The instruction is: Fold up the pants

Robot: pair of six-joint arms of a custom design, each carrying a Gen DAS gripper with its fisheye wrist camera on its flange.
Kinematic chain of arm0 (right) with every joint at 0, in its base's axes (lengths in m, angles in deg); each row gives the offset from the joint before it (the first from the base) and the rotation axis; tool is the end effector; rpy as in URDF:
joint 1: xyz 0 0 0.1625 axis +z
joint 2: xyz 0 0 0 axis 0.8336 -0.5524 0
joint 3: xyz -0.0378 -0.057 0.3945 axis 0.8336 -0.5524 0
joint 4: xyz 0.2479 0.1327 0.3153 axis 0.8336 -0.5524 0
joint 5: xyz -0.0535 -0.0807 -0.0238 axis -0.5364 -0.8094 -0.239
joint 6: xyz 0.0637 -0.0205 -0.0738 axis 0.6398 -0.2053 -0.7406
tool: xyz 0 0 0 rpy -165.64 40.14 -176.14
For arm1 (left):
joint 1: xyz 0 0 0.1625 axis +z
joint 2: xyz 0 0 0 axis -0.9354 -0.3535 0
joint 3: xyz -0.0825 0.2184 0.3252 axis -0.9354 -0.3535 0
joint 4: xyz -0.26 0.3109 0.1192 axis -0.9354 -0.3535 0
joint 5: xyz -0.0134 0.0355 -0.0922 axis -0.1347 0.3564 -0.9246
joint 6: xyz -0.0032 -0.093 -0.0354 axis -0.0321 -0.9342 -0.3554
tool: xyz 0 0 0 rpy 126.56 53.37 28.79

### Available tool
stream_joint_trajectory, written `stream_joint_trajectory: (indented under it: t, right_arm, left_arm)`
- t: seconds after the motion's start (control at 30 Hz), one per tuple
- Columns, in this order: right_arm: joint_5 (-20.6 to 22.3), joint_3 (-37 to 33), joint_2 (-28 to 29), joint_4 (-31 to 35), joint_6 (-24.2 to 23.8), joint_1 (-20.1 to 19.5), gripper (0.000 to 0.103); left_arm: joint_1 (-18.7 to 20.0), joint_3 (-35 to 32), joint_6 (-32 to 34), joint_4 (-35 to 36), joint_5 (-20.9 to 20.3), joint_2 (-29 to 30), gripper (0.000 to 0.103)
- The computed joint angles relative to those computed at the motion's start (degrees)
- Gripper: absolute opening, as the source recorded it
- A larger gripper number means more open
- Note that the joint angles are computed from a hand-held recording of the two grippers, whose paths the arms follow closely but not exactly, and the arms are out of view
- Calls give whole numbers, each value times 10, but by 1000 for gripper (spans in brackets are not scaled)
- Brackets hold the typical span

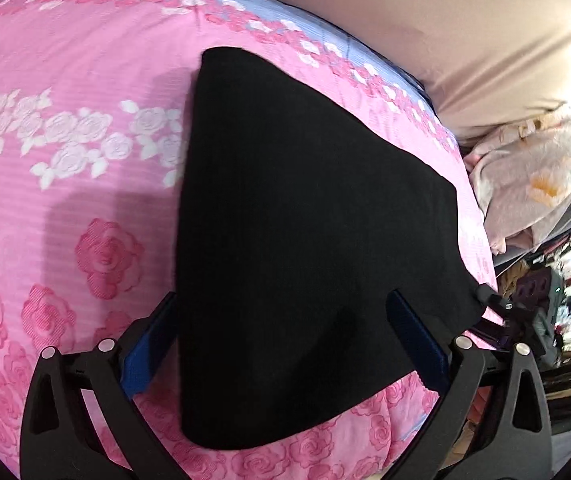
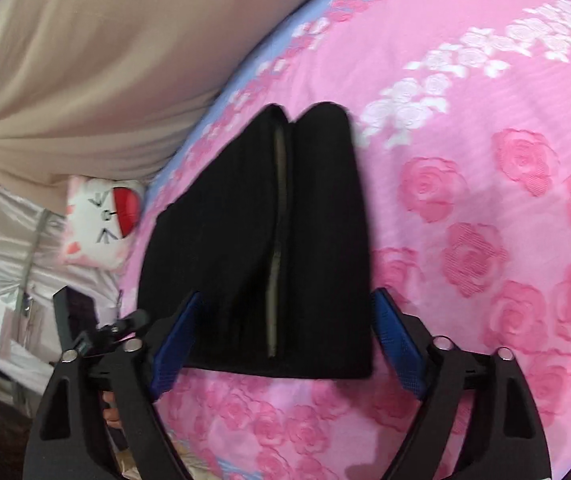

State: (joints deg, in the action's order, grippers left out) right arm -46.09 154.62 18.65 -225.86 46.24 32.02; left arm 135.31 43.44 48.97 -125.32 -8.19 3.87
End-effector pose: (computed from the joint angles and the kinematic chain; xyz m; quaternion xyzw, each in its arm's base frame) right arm 0.1070 -0.6166 0.2155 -0.1032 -0.9366 0.3339 0.0259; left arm -0.1496 -0.7189 0.1932 0.1809 0.9729 -0.1128 0.0892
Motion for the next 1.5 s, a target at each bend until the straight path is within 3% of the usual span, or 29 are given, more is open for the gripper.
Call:
stream_joint_trajectory:
  t: [0.1, 0.13, 0.17, 0.2, 0.23, 0.27, 0.3, 0.37, 0.43, 0.5, 0.53, 0.6, 0.63, 0.67, 0.7, 0.73, 0.8, 0.9, 1.17, 1.37, 1.5]
  right_arm:
    - [-7, -9, 14, -12, -9, 5, 88]
    - [-9, -12, 19, -22, -12, 6, 88]
    - [-15, -15, 23, -25, -14, 9, 88]
    - [-21, -19, 28, -27, -18, 13, 83]
    - [-29, -25, 35, -29, -20, 16, 70]
    - [-47, -35, 45, -24, -22, 23, 62]
    - [-57, -40, 49, -21, -24, 27, 56]
    - [-89, -51, 55, -15, -45, 45, 53]
    - [-98, -55, 54, -3, -46, 46, 59]
    - [-83, -57, 51, 19, -26, 34, 70]
    - [-62, -51, 49, 8, -25, 27, 74]
    - [-37, -38, 46, -17, -24, 18, 74]
    - [-46, -38, 49, -26, -23, 21, 67]
    - [-59, -39, 53, -32, -32, 23, 60]
    - [-60, -39, 55, -37, -35, 24, 54]
    - [-55, -36, 56, -45, -34, 23, 50]
    - [-72, -37, 57, -51, -38, 33, 48]
    - [-70, -35, 50, -47, -42, 42, 48]
    - [-76, 10, 5, -40, -44, 73, 41]
    - [-62, 53, -10, -60, -19, 74, 38]
    - [-70, 30, -11, -65, -46, 94, 36]
  left_arm:
    - [-7, -8, 20, -5, 12, 14, 94]
    - [-9, -4, 23, -12, 23, 13, 90]
    - [-13, -2, 23, -23, 39, 15, 76]
    - [-14, -5, 22, -24, 49, 18, 69]
    - [-11, -14, 16, -18, 40, 21, 62]
    - [-7, -21, 10, -9, 28, 21, 49]
    - [-4, -26, 4, -1, 18, 20, 41]
    - [0, -33, 4, 12, 4, 17, 37]
    - [1, -35, -3, 19, 8, 19, 44]
    - [10, -45, -9, 31, -25, 27, 83]
    - [14, -51, 0, 36, -53, 30, 91]
    - [4, -41, 11, 22, -37, 31, 98]
    - [-2, -31, 18, 8, -18, 31, 98]
    - [-9, -20, 25, -9, 2, 29, 94]
    - [-21, -1, 31, -38, 43, 25, 73]
    - [-27, 9, 45, -55, 68, 22, 65]
    - [-27, 9, 35, -49, 61, 14, 40]
    - [-26, 6, 32, -34, 43, -1, 33]
    - [-38, 56, 48, -33, -4, -59, 28]
    - [-41, 96, 42, -25, -4, -93, 28]
    - [-54, 83, 61, -30, -14, -97, 28]
